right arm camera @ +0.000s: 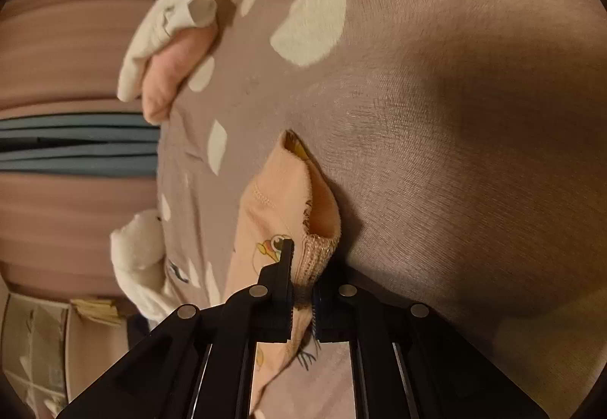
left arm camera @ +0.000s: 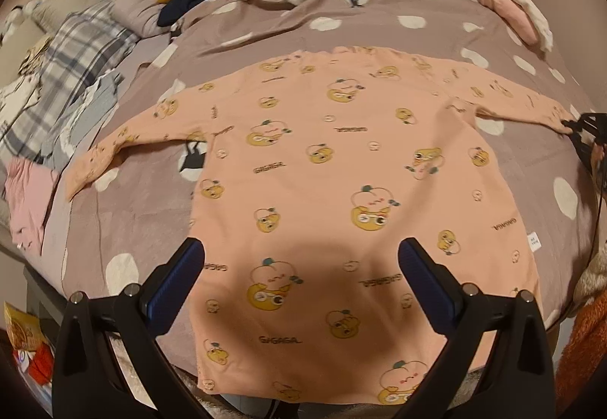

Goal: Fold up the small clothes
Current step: 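Grasp the cuff of the peach shirt sleeve with the right gripper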

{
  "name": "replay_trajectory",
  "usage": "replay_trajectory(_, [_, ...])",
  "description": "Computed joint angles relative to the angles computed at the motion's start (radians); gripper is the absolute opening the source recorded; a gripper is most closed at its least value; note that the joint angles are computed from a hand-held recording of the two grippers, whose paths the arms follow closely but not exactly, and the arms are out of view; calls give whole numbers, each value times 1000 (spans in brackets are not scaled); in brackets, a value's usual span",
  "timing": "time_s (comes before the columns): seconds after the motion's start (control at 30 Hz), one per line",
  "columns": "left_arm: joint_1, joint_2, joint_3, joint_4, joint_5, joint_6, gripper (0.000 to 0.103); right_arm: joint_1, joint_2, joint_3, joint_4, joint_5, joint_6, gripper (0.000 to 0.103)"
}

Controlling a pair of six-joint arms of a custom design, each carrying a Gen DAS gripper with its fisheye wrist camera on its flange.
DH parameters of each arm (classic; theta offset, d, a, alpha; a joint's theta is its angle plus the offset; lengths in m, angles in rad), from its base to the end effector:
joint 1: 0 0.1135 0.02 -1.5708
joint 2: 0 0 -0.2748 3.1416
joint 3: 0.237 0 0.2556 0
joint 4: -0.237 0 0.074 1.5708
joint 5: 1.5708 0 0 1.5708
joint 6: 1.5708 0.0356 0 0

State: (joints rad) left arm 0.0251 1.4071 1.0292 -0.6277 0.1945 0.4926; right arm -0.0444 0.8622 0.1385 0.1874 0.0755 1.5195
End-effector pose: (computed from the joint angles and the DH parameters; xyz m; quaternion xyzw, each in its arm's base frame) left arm 0.2867 0.0003 0.2567 0.2477 0.9235 -0.0191 0.2922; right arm 0.1609 -0.0098 0.1467 0.6253 0.6031 0.3080 0.3878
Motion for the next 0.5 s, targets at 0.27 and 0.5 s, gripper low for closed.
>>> replay_trajectory(0.27, [92,9,28,-3,43,8,101,181,15,257,-341,207,-84,7])
replay_trajectory(0.5, [224,59,93,-70,155,38,101,362,187,537,-436,314,-198,7])
